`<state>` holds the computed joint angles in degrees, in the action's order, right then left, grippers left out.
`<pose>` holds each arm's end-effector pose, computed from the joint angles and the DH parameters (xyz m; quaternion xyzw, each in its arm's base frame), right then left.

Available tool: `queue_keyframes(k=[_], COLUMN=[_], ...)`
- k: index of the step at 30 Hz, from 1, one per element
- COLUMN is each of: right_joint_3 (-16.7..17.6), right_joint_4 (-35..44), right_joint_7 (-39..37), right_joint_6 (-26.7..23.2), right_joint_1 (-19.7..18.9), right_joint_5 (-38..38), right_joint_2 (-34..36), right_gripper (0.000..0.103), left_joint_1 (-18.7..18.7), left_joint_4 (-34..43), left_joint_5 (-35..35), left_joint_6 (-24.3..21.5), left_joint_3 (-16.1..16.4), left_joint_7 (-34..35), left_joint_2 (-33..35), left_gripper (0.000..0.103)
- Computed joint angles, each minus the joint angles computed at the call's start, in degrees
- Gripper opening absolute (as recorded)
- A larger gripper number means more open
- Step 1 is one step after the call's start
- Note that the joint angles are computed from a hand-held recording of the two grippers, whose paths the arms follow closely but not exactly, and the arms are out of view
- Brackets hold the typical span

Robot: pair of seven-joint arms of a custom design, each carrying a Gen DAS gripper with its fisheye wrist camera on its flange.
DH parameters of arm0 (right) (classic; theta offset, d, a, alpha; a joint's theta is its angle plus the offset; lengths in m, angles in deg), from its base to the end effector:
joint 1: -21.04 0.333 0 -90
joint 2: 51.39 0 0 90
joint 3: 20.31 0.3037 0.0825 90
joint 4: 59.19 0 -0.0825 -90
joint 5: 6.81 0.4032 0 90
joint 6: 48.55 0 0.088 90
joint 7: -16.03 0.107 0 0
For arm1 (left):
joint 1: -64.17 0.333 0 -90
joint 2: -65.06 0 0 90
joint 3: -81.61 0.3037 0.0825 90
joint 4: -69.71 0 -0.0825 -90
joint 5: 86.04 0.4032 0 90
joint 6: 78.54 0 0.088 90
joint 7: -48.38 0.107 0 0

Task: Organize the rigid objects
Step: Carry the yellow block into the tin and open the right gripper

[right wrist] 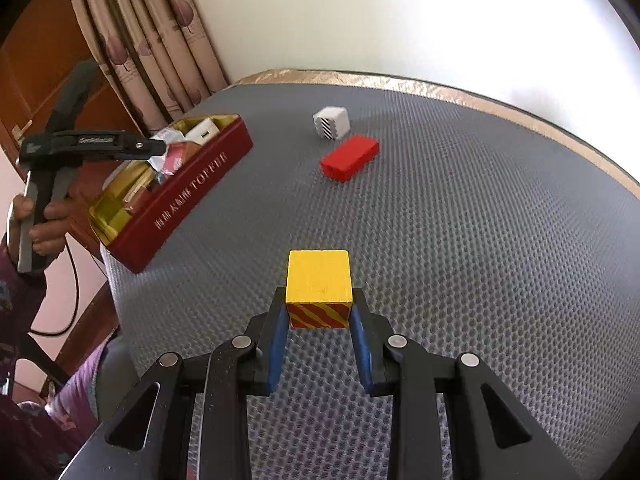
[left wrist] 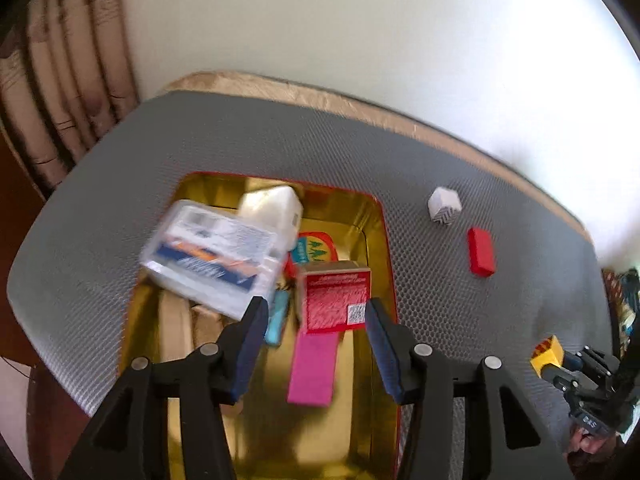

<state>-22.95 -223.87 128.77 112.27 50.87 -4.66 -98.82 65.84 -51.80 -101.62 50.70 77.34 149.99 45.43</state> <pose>0.3260 0.1663 0.4707 -0.6722 0.6404 -0.0979 0.3584 0.5140 -0.0349 0.5902 -0.6377 0.7254 -0.2359 0.1074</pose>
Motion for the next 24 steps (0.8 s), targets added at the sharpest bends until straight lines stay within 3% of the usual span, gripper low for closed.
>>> queue_keyframes(k=[4, 7, 11, 14, 18, 24], right_joint_3=[-0.3, -1.1, -4.0, -6.0, -5.1, 0.2], right_joint_4=[3.6, 8.5, 17.7, 26.6, 37.2, 45.8], right_joint_7=[-1.5, -4.1, -10.6, -16.2, -19.1, -12.6], right_joint_6=[0.9, 2.2, 3.2, 1.6, -2.7, -7.8], right_joint_1=[2.3, 6.1, 13.5, 18.2, 18.4, 13.3], right_joint_5=[0.4, 1.8, 6.6, 12.4, 17.5, 13.2], right_joint_2=[2.4, 6.8, 16.1, 25.0, 35.2, 43.3], right_gripper=[0.027, 0.027, 0.027, 0.027, 0.027, 0.027], left_joint_1=[3.1, 8.9, 10.0, 11.4, 11.0, 11.4], left_joint_4=[-6.3, -11.6, -13.9, -15.9, -18.0, -19.4], left_joint_5=[3.3, 11.4, 12.4, 13.8, 13.4, 14.5], left_joint_6=[4.0, 7.6, 5.4, 6.3, 8.2, 9.2], left_joint_3=[0.2, -2.4, 0.4, 0.2, 0.8, -0.1], left_joint_7=[-3.8, -10.6, -11.4, -12.2, -11.3, -10.2], left_joint_2=[-7.8, -13.7, -16.4, -17.8, -18.9, -19.9], left_gripper=[0.052, 0.052, 0.052, 0.052, 0.052, 0.052])
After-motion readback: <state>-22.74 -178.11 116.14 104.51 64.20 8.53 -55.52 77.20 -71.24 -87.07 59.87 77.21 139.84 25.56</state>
